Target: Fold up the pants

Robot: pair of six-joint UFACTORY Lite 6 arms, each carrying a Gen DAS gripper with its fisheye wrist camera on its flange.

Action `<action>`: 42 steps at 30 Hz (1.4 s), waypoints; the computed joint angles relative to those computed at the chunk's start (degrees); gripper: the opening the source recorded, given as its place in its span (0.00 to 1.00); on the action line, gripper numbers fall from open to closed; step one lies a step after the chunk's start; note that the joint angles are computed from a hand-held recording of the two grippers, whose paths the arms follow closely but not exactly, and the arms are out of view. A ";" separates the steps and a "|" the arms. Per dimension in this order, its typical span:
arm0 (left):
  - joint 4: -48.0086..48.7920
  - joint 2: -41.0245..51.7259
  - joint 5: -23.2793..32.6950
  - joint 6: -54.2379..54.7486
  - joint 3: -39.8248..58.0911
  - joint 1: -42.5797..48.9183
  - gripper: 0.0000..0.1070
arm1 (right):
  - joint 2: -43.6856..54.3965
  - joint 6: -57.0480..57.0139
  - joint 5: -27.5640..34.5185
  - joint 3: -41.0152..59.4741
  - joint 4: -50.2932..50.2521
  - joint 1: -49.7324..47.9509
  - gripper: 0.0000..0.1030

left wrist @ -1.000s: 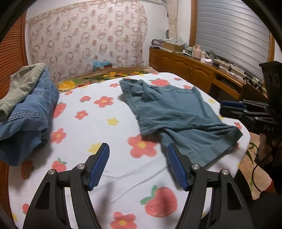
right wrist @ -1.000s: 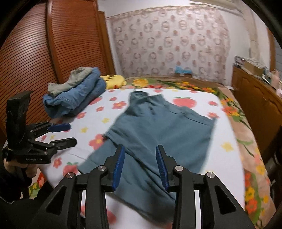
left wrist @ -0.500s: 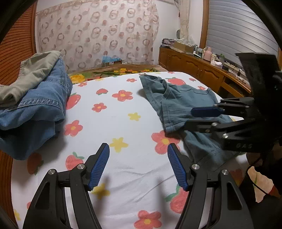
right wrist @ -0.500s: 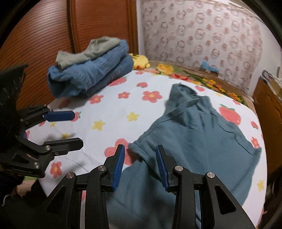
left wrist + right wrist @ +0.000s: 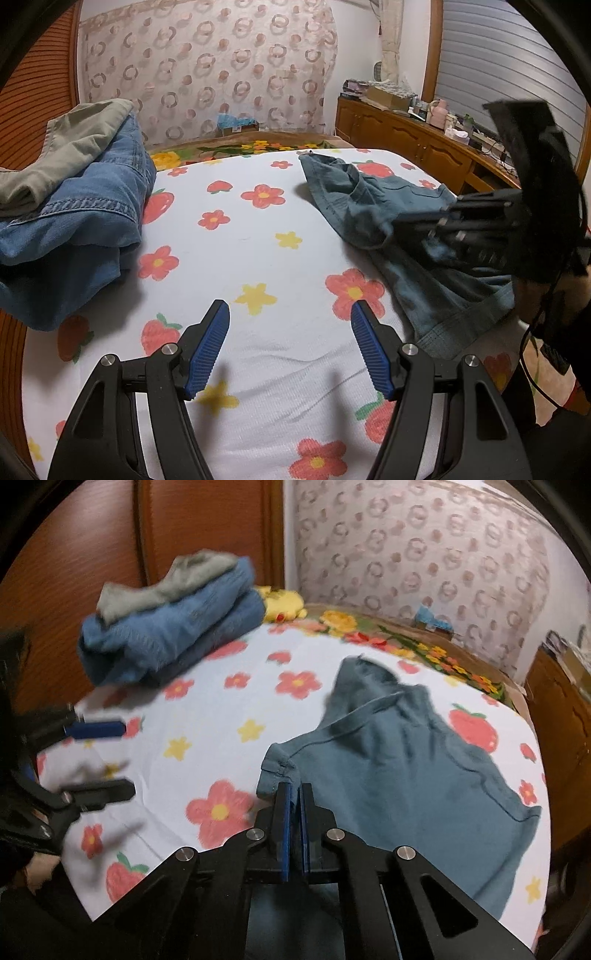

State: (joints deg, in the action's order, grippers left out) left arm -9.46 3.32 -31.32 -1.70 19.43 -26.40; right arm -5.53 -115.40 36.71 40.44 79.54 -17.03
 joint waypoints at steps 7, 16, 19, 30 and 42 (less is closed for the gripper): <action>-2.58 0.94 1.36 2.02 2.49 -2.58 0.65 | 0.64 -1.76 3.73 2.14 2.32 -6.64 0.04; -4.37 4.58 2.05 3.10 7.04 -5.55 0.65 | 8.95 -3.68 1.87 10.35 6.09 -11.99 0.04; -4.77 5.29 2.07 3.34 7.68 -6.24 0.65 | 11.57 -4.19 -0.59 12.41 8.69 -11.84 0.03; -6.10 5.55 2.25 4.00 7.81 -7.02 0.65 | 19.29 2.31 -11.11 19.75 10.04 -7.68 0.03; -7.32 6.44 2.46 4.78 8.67 -7.99 0.65 | 16.76 4.43 -10.12 16.93 7.07 -6.13 0.39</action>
